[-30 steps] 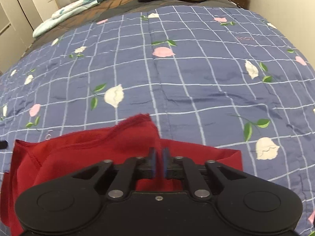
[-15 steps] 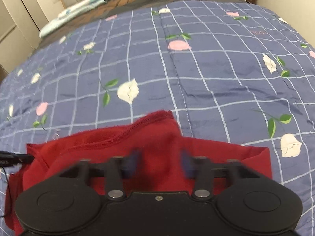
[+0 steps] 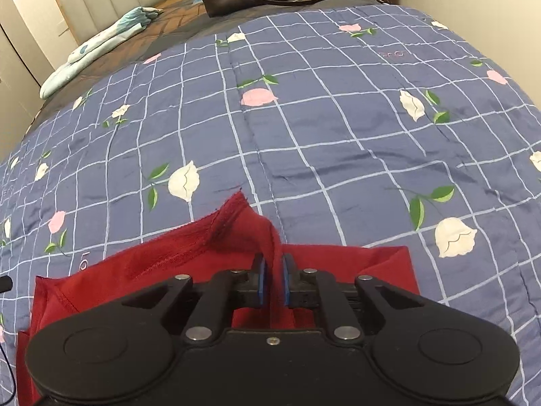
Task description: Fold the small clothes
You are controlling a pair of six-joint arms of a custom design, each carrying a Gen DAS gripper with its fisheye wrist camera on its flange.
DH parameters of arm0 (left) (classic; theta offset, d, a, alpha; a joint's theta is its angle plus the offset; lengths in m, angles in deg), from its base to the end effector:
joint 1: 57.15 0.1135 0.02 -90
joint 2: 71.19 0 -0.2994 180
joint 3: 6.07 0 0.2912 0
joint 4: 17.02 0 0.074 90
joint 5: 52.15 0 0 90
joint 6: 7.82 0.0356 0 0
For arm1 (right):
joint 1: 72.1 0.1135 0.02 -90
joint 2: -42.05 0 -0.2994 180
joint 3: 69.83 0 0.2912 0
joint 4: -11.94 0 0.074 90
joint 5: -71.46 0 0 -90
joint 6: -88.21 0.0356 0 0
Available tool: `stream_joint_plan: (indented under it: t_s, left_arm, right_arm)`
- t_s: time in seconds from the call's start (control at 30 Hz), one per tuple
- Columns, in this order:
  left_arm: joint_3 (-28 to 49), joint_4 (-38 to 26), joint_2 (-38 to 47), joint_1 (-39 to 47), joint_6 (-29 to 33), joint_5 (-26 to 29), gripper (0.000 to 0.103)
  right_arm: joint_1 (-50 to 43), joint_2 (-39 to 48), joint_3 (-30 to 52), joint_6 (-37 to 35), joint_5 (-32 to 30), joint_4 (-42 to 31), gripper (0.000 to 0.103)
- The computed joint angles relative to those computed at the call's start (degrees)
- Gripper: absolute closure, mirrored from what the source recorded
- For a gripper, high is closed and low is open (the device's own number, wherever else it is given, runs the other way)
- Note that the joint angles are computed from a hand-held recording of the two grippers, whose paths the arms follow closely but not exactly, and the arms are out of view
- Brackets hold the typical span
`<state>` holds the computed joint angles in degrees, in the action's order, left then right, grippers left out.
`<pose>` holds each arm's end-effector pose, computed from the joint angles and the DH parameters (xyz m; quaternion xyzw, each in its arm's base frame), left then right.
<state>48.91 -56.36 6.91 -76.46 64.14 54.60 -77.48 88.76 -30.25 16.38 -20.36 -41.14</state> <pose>0.2571 -0.1010 0.1963 0.0453 0.9605 -0.2094 0.1778 0.1575 -0.0137 0.2002 0.1932 0.9468 0.0439 0.2537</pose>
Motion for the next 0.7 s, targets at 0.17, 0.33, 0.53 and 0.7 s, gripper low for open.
stream_joint_plan:
  t_s: [0.17,0.33,0.53,0.7]
  left_arm:
    - [1.6,-1.5,3.9,-5.9,-2.0,-3.6,0.051]
    - [4.3,-1.3,9.6,-8.8,-1.6,-6.2,0.048]
    - [7.1,-3.3,12.3,-11.9,1.6,-10.7,0.096]
    - [2.6,0.7,5.0,-9.7,-3.1,-12.5,0.098]
  right_arm:
    - [2.8,-0.7,-0.8,1.7,1.2,-0.5,0.08]
    - [4.6,-2.0,-1.6,1.2,1.3,-0.8,0.075]
    - [3.8,-2.5,-2.3,-0.1,-0.3,-0.1,0.067]
    - [3.2,-1.2,-2.5,-1.9,-1.3,0.7,0.089]
